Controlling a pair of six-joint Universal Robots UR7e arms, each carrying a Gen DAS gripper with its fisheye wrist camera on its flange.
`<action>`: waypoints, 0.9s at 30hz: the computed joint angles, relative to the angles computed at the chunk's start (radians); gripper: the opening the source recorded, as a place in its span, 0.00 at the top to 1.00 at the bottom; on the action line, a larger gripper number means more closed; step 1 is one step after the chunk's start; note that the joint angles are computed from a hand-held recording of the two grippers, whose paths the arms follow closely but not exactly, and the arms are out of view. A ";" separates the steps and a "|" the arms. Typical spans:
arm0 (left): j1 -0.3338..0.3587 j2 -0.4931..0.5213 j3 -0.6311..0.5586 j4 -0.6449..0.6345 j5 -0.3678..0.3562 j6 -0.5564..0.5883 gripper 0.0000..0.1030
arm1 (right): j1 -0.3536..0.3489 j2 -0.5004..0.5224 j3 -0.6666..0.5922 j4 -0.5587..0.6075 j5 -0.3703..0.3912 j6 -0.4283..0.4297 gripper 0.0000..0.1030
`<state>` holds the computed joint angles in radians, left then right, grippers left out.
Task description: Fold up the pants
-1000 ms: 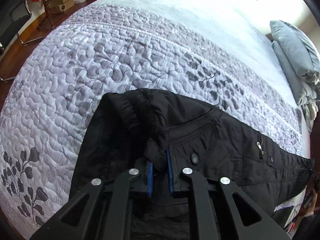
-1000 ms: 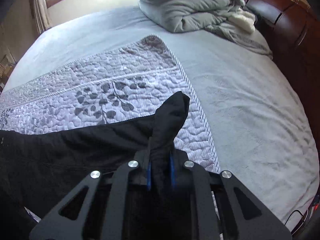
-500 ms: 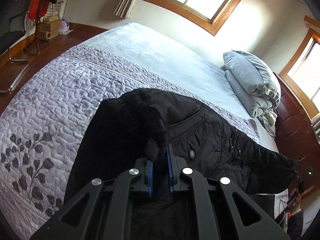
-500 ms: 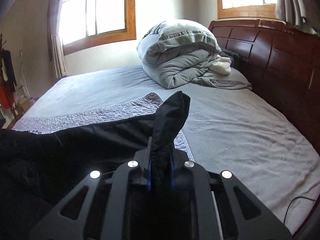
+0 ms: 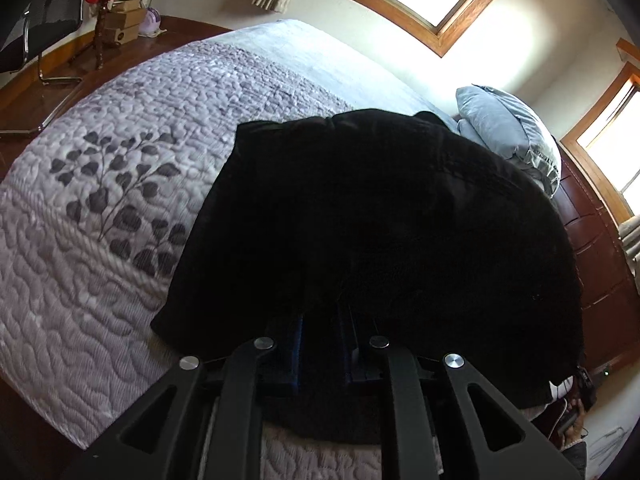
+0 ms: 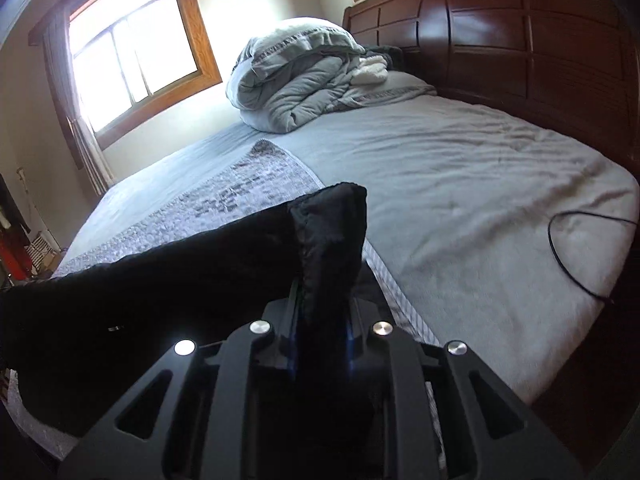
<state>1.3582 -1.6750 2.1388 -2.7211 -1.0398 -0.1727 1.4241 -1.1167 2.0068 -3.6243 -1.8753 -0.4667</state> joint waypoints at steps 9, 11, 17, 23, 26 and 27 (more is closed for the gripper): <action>0.003 -0.107 0.104 0.132 0.082 -0.085 0.86 | -0.030 0.005 0.096 -0.050 -0.103 0.047 0.56; 0.000 -0.146 0.133 0.140 0.078 -0.096 0.77 | -0.022 -0.003 0.109 -0.051 -0.130 0.044 0.51; -0.014 -0.260 0.196 0.193 -0.026 -0.163 0.62 | -0.009 -0.031 0.159 -0.066 -0.161 0.058 0.43; -0.064 -0.253 0.215 0.091 -0.048 -0.193 0.18 | 0.018 -0.058 0.208 -0.087 -0.201 0.086 0.35; -0.031 -0.171 0.172 0.035 -0.048 -0.220 0.22 | 0.021 -0.076 0.238 -0.099 -0.205 0.109 0.27; -0.010 -0.142 0.159 -0.005 -0.075 -0.220 0.34 | 0.025 -0.077 0.245 -0.107 -0.224 0.109 0.26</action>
<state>1.3479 -1.8174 2.2982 -2.7260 -1.1144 -0.3926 1.4490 -1.1934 2.2513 -3.7311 -2.0997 -0.3574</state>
